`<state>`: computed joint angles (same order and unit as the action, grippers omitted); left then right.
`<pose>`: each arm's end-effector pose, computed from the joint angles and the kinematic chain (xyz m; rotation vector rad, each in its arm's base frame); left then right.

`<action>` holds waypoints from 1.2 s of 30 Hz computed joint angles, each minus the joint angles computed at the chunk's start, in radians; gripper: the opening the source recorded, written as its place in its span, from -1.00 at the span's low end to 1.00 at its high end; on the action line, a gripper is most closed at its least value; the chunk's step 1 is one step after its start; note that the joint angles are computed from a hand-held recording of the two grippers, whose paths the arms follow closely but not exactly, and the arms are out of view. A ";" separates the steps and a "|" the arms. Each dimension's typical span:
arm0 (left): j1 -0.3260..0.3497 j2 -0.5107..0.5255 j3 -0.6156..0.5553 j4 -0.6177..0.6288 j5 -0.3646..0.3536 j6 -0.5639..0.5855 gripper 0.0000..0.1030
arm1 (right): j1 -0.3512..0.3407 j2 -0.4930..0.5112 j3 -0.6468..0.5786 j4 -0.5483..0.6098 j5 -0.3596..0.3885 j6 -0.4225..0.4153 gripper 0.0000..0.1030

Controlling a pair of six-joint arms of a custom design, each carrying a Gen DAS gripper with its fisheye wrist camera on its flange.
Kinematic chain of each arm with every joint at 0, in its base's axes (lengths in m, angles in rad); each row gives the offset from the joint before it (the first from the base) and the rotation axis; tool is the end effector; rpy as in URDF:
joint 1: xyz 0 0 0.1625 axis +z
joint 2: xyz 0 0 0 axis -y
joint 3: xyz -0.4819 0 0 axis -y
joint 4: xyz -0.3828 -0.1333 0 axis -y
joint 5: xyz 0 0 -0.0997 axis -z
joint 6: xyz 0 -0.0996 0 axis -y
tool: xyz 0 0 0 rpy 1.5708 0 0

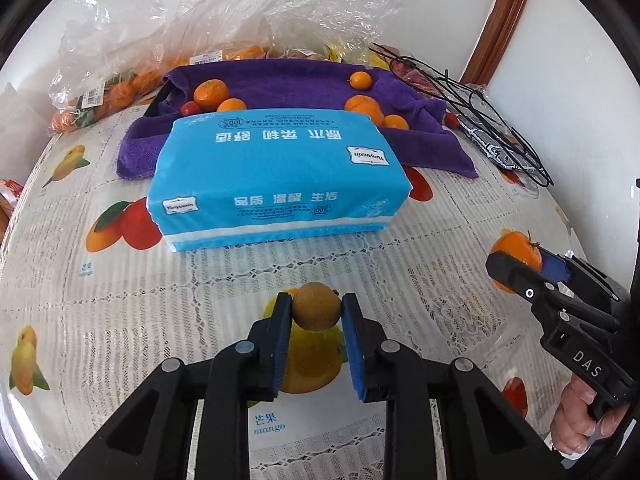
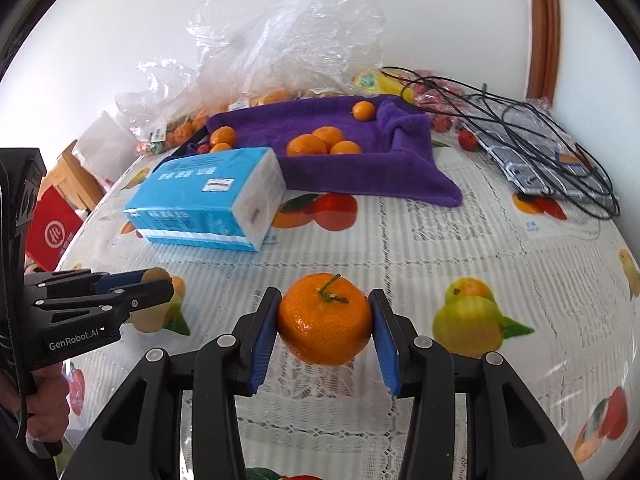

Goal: Organize fruits
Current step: 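Lift and carry the brown fruit over the towel while the right carries its orange there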

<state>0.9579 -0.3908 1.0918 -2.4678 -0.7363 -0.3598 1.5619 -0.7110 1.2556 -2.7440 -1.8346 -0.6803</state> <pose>-0.3189 -0.8135 0.0530 0.1989 2.3915 -0.7051 0.0999 -0.8307 0.2595 0.7523 -2.4972 0.6805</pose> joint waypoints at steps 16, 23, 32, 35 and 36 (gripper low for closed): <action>-0.009 -0.031 0.001 -0.076 0.044 0.057 -0.53 | 0.060 0.037 -0.078 0.003 -0.035 -0.025 -0.14; -0.004 -0.029 -0.063 -0.082 0.080 0.092 -0.53 | 0.089 0.085 -0.179 0.044 -0.028 -0.017 -0.14; 0.024 0.021 -0.238 -0.021 0.077 0.158 -0.53 | 0.102 0.175 -0.363 0.110 -0.047 0.021 -0.14; 0.034 0.045 -0.302 0.019 0.070 0.172 -0.53 | 0.102 0.219 -0.448 0.147 -0.054 0.034 -0.14; 0.039 0.055 -0.325 0.028 0.065 0.180 -0.53 | 0.102 0.234 -0.474 0.158 -0.057 0.038 -0.14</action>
